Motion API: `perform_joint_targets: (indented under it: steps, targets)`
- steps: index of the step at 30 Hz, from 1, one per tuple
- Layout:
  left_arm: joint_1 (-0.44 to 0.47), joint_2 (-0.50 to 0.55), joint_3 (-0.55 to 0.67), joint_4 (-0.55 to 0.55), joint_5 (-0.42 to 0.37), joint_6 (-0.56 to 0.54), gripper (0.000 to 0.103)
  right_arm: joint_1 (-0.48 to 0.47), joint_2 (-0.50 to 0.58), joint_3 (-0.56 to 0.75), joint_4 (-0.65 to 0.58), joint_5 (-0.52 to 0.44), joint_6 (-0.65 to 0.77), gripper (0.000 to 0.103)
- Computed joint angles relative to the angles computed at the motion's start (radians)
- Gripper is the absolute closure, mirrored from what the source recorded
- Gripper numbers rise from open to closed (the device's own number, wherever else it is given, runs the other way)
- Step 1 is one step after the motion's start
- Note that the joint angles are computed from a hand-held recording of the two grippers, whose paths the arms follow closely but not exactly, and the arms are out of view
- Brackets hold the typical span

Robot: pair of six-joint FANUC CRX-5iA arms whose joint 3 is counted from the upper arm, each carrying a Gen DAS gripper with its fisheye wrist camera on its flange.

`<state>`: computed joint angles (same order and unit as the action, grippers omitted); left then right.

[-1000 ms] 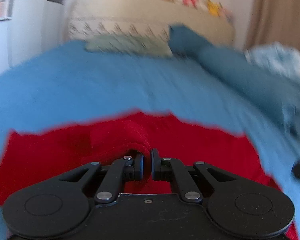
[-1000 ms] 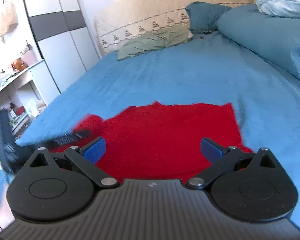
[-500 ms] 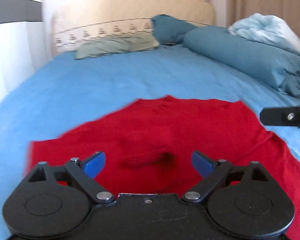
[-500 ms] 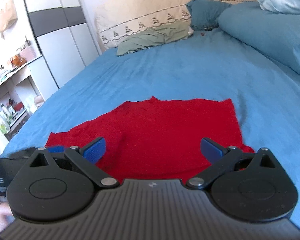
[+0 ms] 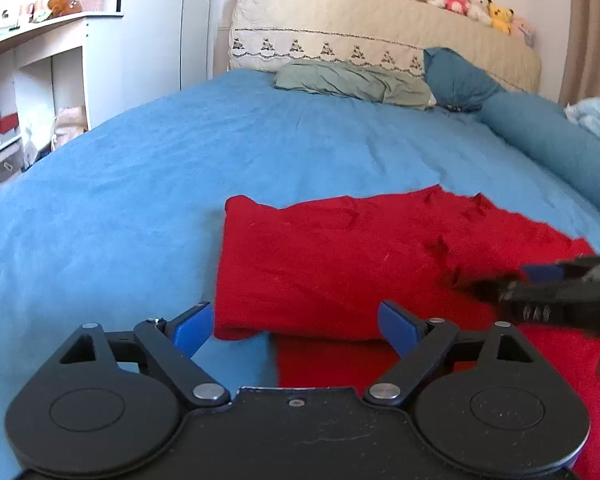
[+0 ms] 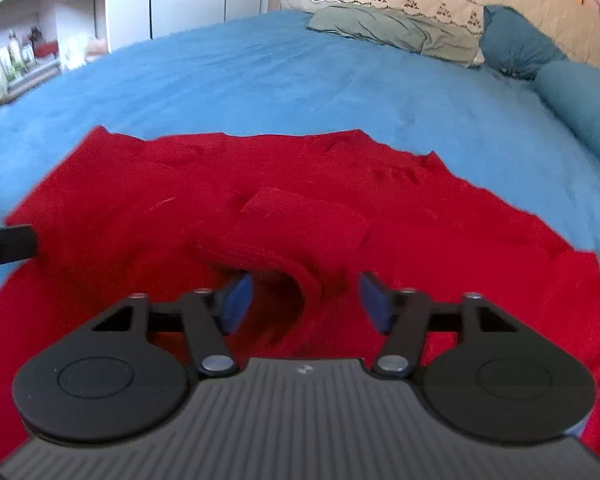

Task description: Fold small clothes

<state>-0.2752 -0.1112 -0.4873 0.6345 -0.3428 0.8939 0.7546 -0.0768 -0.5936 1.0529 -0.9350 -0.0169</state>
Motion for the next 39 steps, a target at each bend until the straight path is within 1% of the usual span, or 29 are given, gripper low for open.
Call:
perform_joint_targets:
  steps: [2,4,6,8,10,12,13,14,15,16,17,20,22,24,26,28,29,30,31,32,34,36,38,39]
  targets:
    - [0.01,0.009,0.019,-0.043,-0.023,0.028,0.011,-0.009,-0.031,-0.028,0.017,-0.022,-0.136,0.036]
    - [0.022,0.008,0.024,-0.034,-0.055,0.022,0.011,-0.012,-0.092,-0.083,0.031,-0.02,-0.282,0.036]
    - [0.033,0.013,0.016,0.023,-0.073,-0.028,0.011,-0.019,-0.163,-0.152,0.052,0.029,-0.388,0.032]
    - [0.035,0.01,0.006,0.038,-0.068,-0.042,0.011,-0.033,-0.218,-0.217,0.077,0.1,-0.438,0.033]
    - [0.037,0.012,0.013,-0.004,-0.07,-0.013,0.011,-0.035,-0.238,-0.26,0.132,0.115,-0.469,0.036]
    - [0.037,0.011,0.02,-0.044,-0.069,0.017,0.011,-0.04,-0.244,-0.275,0.163,0.122,-0.497,0.036]
    - [0.038,0.01,0.02,-0.057,-0.066,0.024,0.011,-0.045,-0.244,-0.277,0.178,0.122,-0.517,0.037]
    - [0.041,0.009,0.021,-0.067,-0.066,0.028,0.011,-0.048,-0.244,-0.278,0.188,0.119,-0.531,0.045]
    - [0.043,0.009,0.021,-0.075,-0.065,0.027,0.011,-0.049,-0.239,-0.271,0.187,0.11,-0.53,0.052]
    - [0.045,0.007,0.02,-0.081,-0.063,0.028,0.011,-0.049,-0.23,-0.254,0.168,0.097,-0.508,0.069]
    - [0.046,0.007,0.018,-0.087,-0.058,0.027,0.011,-0.047,-0.238,-0.246,0.146,0.088,-0.475,0.082]
    - [0.051,0.015,0.017,-0.095,-0.062,0.03,0.011,-0.069,-0.235,-0.194,0.136,0.075,-0.401,0.082]
    - [0.05,0.025,0.019,-0.084,-0.068,0.017,0.011,-0.09,-0.232,-0.143,0.127,0.058,-0.295,0.082]
    - [0.042,0.039,0.022,-0.069,-0.062,0.003,0.011,-0.111,-0.24,-0.105,0.122,0.023,-0.229,0.082]
    - [0.031,0.055,0.028,-0.055,-0.043,0.002,0.011,-0.13,-0.263,-0.086,0.116,-0.022,-0.193,0.082]
    - [0.018,0.072,0.037,-0.054,-0.006,0.046,0.011,-0.139,-0.288,-0.095,0.135,-0.074,-0.158,0.082]
    - [0.015,0.083,0.052,-0.077,-0.002,0.096,0.011,-0.138,-0.301,-0.106,0.133,-0.09,-0.144,0.082]
    - [0.013,0.091,0.059,-0.074,0.007,0.123,0.011,-0.139,-0.311,-0.114,0.119,-0.099,-0.132,0.082]
    - [0.009,0.097,0.058,-0.046,0.019,0.122,0.011,-0.139,-0.323,-0.125,0.096,-0.107,-0.131,0.082]
    - [0.01,0.103,0.064,-0.057,0.024,0.153,0.011,-0.139,-0.332,-0.137,0.083,-0.114,-0.141,0.082]
    - [0.019,0.111,0.103,-0.19,0.0,0.285,0.011,-0.149,-0.354,-0.177,0.094,-0.109,-0.186,0.082]
    - [0.023,0.105,0.112,-0.269,-0.008,0.342,0.013,-0.172,-0.381,-0.219,0.109,-0.079,-0.239,0.082]
    - [0.018,0.096,0.139,-0.391,-0.034,0.418,0.014,-0.177,-0.393,-0.244,0.075,-0.071,-0.259,0.082]
    - [0.015,0.094,0.147,-0.428,-0.043,0.447,0.014,-0.175,-0.396,-0.256,0.053,-0.071,-0.262,0.082]
